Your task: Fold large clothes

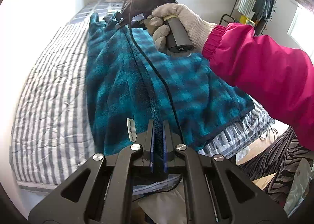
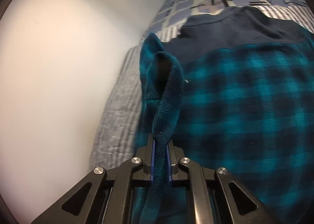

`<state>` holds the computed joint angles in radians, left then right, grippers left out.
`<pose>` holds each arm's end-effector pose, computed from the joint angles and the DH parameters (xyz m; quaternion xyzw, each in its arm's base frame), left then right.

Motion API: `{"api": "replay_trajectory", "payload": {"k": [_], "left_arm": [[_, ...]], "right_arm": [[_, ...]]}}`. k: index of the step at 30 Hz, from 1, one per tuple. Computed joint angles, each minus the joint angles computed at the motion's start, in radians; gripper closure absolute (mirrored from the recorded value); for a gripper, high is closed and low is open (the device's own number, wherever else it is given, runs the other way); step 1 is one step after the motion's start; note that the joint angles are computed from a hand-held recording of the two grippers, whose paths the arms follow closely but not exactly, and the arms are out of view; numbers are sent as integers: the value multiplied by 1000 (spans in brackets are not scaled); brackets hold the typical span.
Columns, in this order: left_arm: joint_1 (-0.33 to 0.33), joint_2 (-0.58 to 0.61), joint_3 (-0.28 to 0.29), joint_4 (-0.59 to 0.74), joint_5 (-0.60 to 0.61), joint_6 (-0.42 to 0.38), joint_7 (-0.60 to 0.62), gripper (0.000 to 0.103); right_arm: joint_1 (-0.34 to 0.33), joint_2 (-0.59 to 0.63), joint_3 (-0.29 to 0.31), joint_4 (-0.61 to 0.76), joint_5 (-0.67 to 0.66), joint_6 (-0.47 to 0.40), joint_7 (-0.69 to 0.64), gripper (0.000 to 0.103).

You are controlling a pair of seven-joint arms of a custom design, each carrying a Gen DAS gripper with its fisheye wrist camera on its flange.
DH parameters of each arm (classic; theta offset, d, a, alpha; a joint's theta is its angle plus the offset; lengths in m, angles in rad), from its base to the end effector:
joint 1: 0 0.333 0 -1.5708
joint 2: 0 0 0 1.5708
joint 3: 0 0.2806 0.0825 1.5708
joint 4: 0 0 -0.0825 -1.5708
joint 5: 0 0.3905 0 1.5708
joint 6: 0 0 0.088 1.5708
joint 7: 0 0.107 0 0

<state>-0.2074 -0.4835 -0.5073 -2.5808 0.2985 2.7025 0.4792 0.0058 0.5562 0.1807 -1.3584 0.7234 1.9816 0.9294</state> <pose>0.3424 -0.3089 0.4265 -0.7086 0.6252 -0.2728 0.1805 0.6988 0.1488 0.3967 -0.8018 0.4657 0.1690 0.3343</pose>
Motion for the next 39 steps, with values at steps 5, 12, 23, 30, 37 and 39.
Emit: {"api": "replay_trajectory", "payload": {"k": [5,12,23,30,37,39], "left_arm": [[4,117,-1,70,27,-4,12,99],[-50,236,52,133,53,-26,31,99],[-168,119,129,-18,-168,154,186,90],[-124,-111,52,-153,-286,166,173,90],[-35,-68,25,-117,-268,92,114,90],[-35,-2,42,-92,-263,109,131,90]], "right_arm": [[17,59,-23,49,-78,12,66,96],[12,151,-1,144,-144,9,104,97],[-88,-102,-15,-79,-12,11,-102,67],[-152,-344,-128,-240,99,-81,-299,67],[-167,-525,-262,-421,142,-144,-433,67],[-167,-546,-289,-451,143,-149,-456,67]]}}
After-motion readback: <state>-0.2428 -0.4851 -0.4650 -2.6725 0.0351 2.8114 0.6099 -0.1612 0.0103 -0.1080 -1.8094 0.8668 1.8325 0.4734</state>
